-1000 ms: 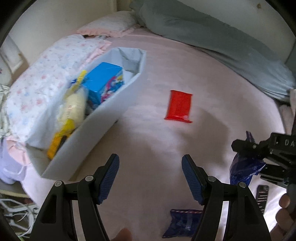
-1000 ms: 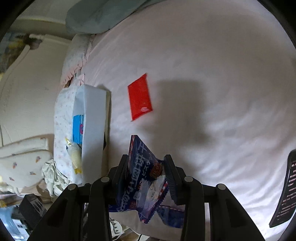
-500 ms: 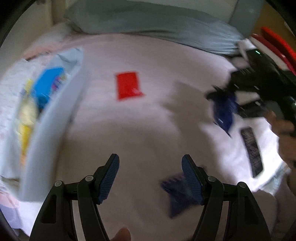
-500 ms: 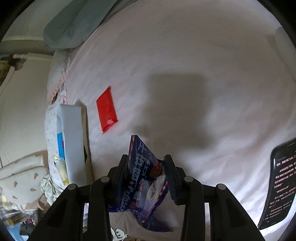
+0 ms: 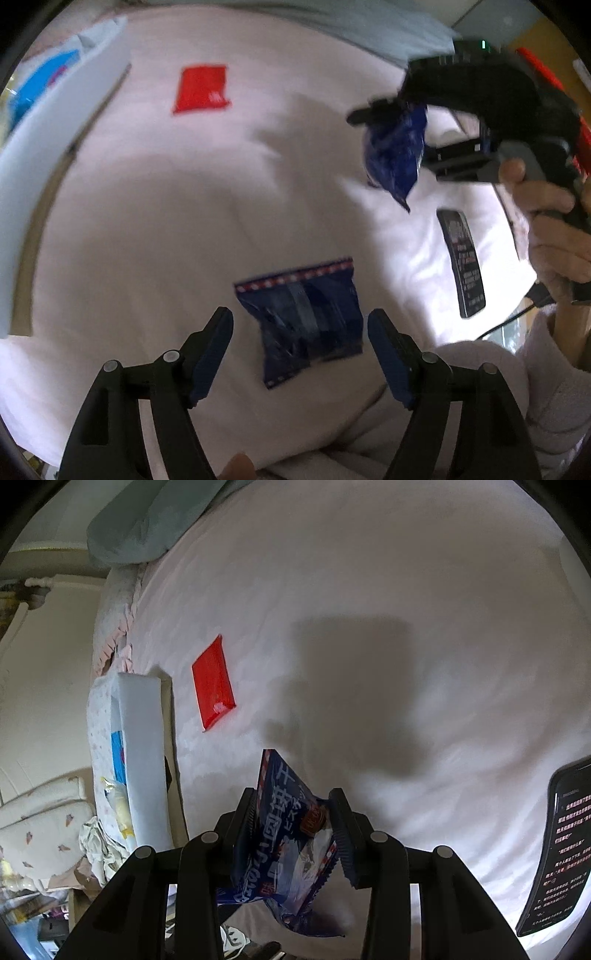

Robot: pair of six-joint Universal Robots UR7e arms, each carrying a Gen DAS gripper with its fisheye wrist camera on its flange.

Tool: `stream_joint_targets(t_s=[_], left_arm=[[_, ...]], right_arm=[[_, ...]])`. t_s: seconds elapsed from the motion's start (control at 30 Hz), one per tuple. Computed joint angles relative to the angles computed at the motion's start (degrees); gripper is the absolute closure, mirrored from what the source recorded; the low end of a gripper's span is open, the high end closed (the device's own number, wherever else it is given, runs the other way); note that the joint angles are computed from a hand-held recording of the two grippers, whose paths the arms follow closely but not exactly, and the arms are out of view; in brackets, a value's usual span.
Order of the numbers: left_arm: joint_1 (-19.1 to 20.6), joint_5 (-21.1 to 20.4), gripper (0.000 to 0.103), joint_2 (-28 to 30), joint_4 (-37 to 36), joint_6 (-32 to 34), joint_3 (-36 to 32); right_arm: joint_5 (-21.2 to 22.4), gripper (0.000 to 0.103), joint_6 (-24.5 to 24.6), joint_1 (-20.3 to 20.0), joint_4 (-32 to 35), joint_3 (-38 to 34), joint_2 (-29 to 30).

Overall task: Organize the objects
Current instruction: 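Grasp the dark blue striped packet with the left gripper while the right gripper holds the blue bag, then lift the striped packet with the left gripper while the right gripper holds the blue bag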

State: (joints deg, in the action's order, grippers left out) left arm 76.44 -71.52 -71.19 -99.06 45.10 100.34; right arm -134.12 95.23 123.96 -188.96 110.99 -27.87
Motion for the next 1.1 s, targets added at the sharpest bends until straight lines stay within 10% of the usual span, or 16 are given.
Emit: stream_joint_targets(t_s=[0.27, 0.63, 0.87, 1.1], left_arm=[[-4.3, 14.5, 0.022, -1.5, -16.1, 5.3, 13.4], [-4.4, 12.8, 0.056, -3.3, -27.2, 6.6, 16.2], [-5.8, 11.1, 0.058, -7.0, -41.3, 11.4, 20.7], [-6.8, 11.1, 0.058, -5.6, -40.0, 7.2, 15.1]], right_arm=[[1.9, 0.064, -1.3, -0.4, -0.7, 0.0, 0.3], [1.1, 0.064, 3.8, 0.0, 0.8, 2.1, -0.6], [1.1, 0.064, 1.9, 0.1, 7.4, -1.3, -1.0], [-1.2, 0.064, 0.9, 0.7, 10.9, -4.3, -0.7]])
